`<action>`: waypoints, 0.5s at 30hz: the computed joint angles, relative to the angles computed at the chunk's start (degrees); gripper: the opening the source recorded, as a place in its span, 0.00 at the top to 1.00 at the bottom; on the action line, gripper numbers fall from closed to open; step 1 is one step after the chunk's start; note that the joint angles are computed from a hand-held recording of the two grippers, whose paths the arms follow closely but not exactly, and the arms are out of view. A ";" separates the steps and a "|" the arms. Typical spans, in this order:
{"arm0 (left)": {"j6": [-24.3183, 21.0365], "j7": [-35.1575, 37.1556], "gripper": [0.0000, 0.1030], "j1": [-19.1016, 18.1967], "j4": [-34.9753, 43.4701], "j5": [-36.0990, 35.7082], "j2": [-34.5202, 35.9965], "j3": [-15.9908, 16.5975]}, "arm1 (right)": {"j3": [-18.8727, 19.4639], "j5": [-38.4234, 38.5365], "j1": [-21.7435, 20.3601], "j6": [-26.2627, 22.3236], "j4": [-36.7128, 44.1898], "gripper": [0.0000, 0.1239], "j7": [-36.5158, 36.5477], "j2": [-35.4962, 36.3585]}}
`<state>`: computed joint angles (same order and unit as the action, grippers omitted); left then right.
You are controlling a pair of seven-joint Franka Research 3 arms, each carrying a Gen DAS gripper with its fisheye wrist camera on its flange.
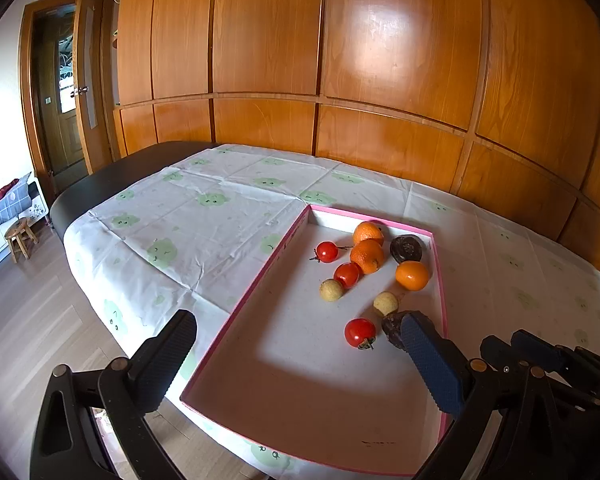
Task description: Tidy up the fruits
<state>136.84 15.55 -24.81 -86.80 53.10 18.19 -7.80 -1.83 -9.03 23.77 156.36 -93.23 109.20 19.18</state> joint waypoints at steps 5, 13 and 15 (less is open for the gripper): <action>-0.25 0.37 0.00 -0.06 0.19 -0.28 0.15 -0.06 | -0.16 -0.36 0.24 0.32 -0.19 0.70 0.29 -0.11; -0.28 0.19 0.00 -0.21 0.16 -0.03 0.10 0.00 | -0.13 -0.41 0.19 0.47 -0.27 0.70 0.31 -0.14; -0.27 0.20 0.00 -0.19 0.13 -0.11 0.06 -0.03 | -0.14 -0.41 0.19 0.47 -0.27 0.70 0.31 -0.14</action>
<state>136.58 15.75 -25.00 -86.67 52.99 18.25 -7.83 -1.97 -9.44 23.97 156.83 -93.50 109.51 19.04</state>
